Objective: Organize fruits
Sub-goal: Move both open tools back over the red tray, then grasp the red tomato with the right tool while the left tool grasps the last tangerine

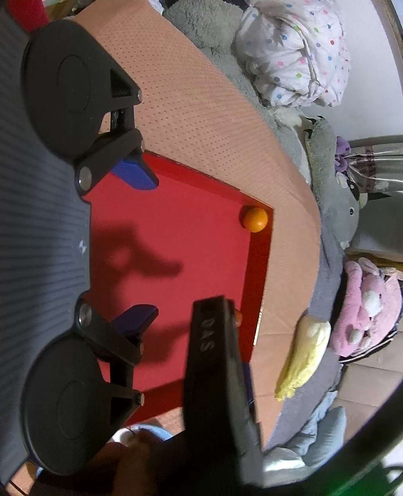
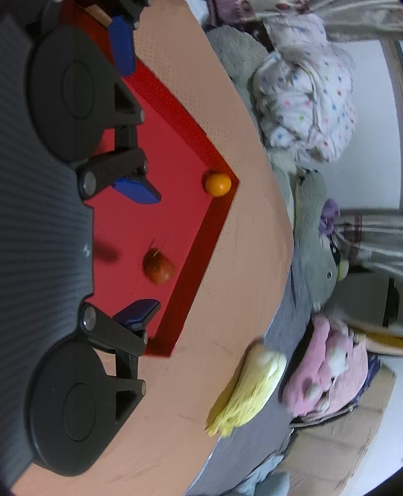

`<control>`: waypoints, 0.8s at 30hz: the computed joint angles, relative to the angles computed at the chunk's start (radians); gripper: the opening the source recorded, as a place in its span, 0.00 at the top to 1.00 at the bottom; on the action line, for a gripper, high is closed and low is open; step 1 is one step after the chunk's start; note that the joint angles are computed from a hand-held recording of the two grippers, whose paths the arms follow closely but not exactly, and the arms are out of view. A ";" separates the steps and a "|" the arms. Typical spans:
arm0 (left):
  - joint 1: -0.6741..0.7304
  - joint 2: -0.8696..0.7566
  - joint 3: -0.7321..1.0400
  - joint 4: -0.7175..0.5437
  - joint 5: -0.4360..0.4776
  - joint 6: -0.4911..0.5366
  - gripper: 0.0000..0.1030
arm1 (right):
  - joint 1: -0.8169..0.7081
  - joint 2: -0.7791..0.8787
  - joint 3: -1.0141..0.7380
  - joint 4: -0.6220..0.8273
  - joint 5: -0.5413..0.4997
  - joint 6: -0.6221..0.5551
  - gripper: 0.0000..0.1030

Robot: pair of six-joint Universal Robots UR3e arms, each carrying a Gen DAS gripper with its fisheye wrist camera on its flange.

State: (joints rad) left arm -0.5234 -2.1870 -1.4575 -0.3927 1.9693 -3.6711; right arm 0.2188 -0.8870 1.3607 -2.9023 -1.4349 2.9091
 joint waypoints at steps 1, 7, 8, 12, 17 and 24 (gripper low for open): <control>0.002 -0.004 0.006 -0.006 -0.002 -0.003 0.18 | 0.004 0.019 -0.030 0.011 -0.011 -0.006 0.32; 0.013 -0.030 0.039 -0.017 0.002 -0.001 0.18 | -0.003 0.163 -0.264 0.182 -0.042 0.042 0.47; 0.017 -0.034 0.046 -0.020 0.002 -0.001 0.18 | -0.003 0.185 -0.294 0.198 -0.052 0.053 0.47; 0.037 -0.043 0.061 -0.020 0.006 -0.013 0.18 | -0.014 0.235 -0.361 0.235 -0.031 0.085 0.54; 0.039 -0.072 0.099 -0.037 -0.001 -0.002 0.18 | -0.013 0.282 -0.433 0.264 -0.024 0.081 0.65; 0.029 -0.131 0.170 -0.017 0.024 0.065 0.19 | -0.032 0.236 -0.374 0.243 -0.001 0.094 0.69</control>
State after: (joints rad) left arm -0.4947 -2.3179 -1.2875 -0.4102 1.9930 -3.6062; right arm 0.1868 -0.6508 0.9869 -2.6595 -1.4358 3.0035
